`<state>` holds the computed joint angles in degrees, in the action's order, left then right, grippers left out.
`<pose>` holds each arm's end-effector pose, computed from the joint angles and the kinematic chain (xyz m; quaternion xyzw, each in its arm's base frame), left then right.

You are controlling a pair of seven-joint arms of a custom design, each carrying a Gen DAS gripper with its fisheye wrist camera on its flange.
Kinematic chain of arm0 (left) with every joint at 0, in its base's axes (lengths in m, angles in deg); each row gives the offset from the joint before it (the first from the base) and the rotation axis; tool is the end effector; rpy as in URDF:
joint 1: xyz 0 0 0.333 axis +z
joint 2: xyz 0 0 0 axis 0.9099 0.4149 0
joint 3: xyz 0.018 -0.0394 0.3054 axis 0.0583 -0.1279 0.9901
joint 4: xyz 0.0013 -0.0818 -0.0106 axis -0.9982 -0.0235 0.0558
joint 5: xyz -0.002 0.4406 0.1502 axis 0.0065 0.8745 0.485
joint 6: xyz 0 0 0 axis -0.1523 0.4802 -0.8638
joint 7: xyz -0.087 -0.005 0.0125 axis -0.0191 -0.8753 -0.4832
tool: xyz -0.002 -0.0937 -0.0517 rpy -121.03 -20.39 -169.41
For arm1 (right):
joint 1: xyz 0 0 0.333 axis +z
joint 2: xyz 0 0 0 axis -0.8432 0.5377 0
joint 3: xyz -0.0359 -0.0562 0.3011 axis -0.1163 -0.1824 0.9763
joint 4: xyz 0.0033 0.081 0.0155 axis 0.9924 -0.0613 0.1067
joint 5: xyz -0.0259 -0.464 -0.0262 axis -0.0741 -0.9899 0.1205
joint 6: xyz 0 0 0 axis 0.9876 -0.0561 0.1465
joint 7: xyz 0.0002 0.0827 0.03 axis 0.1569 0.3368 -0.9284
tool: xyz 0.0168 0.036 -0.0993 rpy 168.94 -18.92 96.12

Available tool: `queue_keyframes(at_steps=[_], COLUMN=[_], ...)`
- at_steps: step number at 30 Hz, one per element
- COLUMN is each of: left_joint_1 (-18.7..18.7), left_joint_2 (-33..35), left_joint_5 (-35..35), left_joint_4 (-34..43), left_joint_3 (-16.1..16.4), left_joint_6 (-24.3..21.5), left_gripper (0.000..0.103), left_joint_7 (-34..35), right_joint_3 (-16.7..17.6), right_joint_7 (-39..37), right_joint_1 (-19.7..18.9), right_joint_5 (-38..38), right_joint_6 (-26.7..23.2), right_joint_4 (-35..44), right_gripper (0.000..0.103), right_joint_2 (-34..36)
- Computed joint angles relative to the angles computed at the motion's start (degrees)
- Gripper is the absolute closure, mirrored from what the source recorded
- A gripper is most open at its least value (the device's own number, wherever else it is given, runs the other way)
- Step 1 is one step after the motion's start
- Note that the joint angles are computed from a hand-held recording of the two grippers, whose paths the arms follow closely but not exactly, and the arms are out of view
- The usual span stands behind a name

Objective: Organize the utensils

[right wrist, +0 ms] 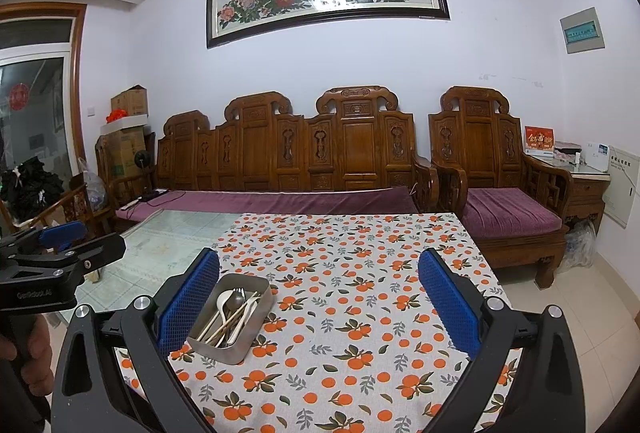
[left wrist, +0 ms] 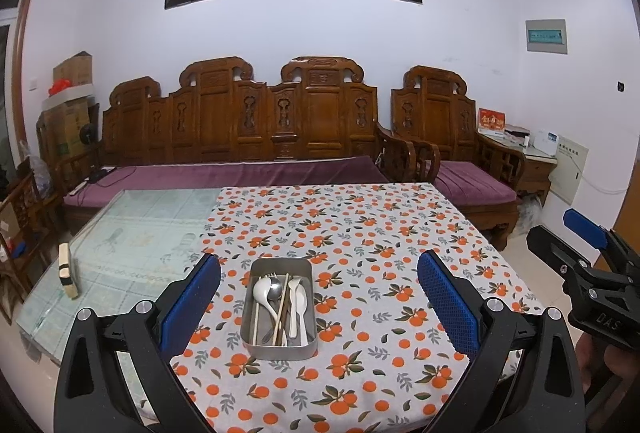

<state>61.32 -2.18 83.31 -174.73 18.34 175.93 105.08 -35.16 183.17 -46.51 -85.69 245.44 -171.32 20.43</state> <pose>0.6951 -0.1082 0.5675 -0.5522 0.6410 -0.4098 0.3408 0.6756 0.1600 0.5500 -0.5879 0.5467 -0.3765 0.4624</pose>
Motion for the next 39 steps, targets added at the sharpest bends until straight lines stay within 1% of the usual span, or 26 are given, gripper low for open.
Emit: queue_keyframes(at_steps=[11,14,15,17,21,39], left_joint_1=[0.09,0.17,0.09,0.16,0.09,0.19], left_joint_2=[-0.05,-0.05,-0.06,-0.04,-0.08,-0.08], left_joint_5=[-0.67,-0.92,-0.73,-0.94,-0.92,-1.25], left_joint_4=[-0.06,-0.07,-0.07,-0.06,-0.1,-0.12], left_joint_3=[-0.13,-0.22,-0.13,-0.21,-0.19,-0.26], left_joint_6=[-0.05,-0.02,-0.02,0.0,0.01,0.05], left_gripper=[0.008,0.008,0.008,0.008,0.008,0.008], left_joint_7=[0.6,0.88,0.69,0.9,0.8,1.16], right_joint_3=[-0.35,-0.24,-0.42,-0.17,-0.33,-0.05], right_joint_7=[1.05,0.24,1.14,0.01,2.15,1.39], right_joint_1=[0.21,0.16,0.3,0.1,0.26,0.12], right_joint_5=[-0.97,-0.14,-1.06,0.11,-2.02,-1.35], right_joint_6=[0.17,0.1,0.13,0.16,0.18,-0.01], right_joint_4=[0.28,0.35,0.33,0.3,0.42,0.37], right_gripper=[0.003,0.003,0.003,0.003,0.003,0.003], right_joint_2=[0.48,0.59,0.49,0.58,0.59,0.62])
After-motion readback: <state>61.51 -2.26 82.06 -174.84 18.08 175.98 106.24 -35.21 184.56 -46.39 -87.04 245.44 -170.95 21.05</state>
